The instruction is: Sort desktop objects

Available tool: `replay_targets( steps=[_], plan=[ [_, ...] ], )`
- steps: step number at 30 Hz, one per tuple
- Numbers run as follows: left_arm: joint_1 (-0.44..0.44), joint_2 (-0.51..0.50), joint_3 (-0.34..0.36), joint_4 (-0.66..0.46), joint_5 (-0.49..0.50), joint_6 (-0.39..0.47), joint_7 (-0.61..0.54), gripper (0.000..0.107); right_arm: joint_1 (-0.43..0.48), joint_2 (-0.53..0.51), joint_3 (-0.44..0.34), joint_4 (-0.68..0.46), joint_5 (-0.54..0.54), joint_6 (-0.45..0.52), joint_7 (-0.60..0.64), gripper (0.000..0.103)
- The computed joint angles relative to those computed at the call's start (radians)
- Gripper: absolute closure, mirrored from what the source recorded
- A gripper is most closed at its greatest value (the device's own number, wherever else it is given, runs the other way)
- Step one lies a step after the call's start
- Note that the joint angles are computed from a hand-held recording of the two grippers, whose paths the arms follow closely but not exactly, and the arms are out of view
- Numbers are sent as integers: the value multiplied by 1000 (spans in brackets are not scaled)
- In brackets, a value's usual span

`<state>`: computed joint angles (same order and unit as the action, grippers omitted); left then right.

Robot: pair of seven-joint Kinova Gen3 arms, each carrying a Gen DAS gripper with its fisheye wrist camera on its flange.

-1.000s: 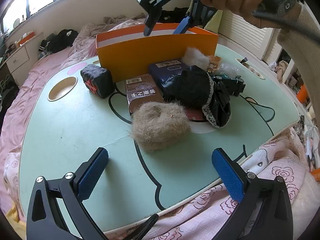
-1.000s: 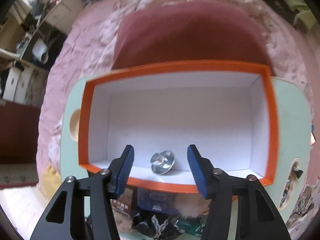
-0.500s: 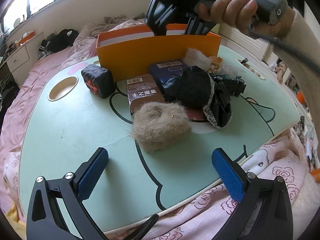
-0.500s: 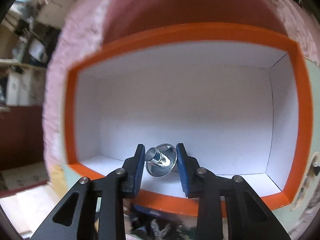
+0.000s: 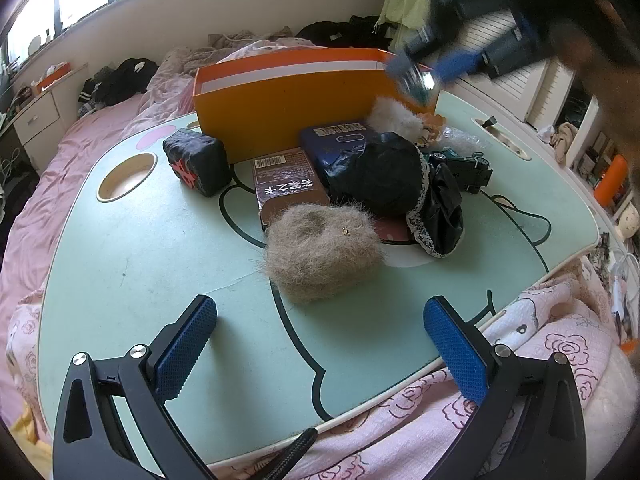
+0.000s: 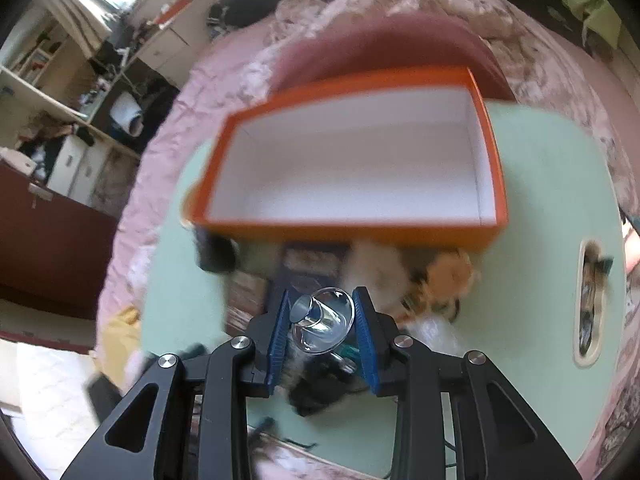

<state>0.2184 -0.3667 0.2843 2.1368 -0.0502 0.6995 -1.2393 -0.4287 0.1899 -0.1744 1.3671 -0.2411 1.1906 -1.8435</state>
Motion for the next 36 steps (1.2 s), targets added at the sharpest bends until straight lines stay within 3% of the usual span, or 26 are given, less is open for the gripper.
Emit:
replay_targets(
  steps=[1, 2, 3, 5, 8, 11, 13, 17, 20, 21, 23, 28, 36],
  plan=[
    [2, -1, -3, 1, 1, -1, -2, 5, 43, -16, -46, 41, 8, -41, -2, 71],
    [2, -1, -3, 1, 1, -1, -2, 5, 70, -36, -73, 77, 20, -81, -9, 64],
    [2, -2, -4, 3, 1, -1, -2, 5, 80, -62, -95, 112, 48, -122, -33, 47],
    [0, -2, 1, 1, 0, 0, 1, 5, 45, -126, -94, 186, 129, -203, -97, 37],
    [-1, 1, -11, 0, 1, -1, -7, 5, -35, -218, -72, 312, 251, -325, -178, 29],
    [-6, 3, -10, -4, -3, 2, -3, 5, 20, -305, -180, 447, 373, -422, -265, 18],
    [-9, 4, -7, -6, -5, 5, 1, 5, 39, -349, -244, 515, 454, -432, -338, 18],
    [-10, 11, -10, -13, -8, 9, 2, 5, -25, -388, -272, 611, 606, -420, -490, 18],
    [-11, 17, -14, -15, -10, 8, 0, 5, -1, -387, -347, 674, 720, -412, -593, 12],
    [-12, 18, -12, -16, -11, 11, 2, 5, -14, -395, -335, 702, 736, -442, -625, 1],
    [-13, 14, -5, -15, -16, 14, 10, 5, -48, -409, -296, 747, 774, -494, -682, 0],
    [-10, 6, 2, -8, -19, 18, 21, 5, -23, -419, -301, 789, 837, -571, -723, 0],
    [-9, 4, 2, -10, -20, 25, 27, 5, -14, -423, -321, 804, 854, -585, -746, 0]
  ],
)
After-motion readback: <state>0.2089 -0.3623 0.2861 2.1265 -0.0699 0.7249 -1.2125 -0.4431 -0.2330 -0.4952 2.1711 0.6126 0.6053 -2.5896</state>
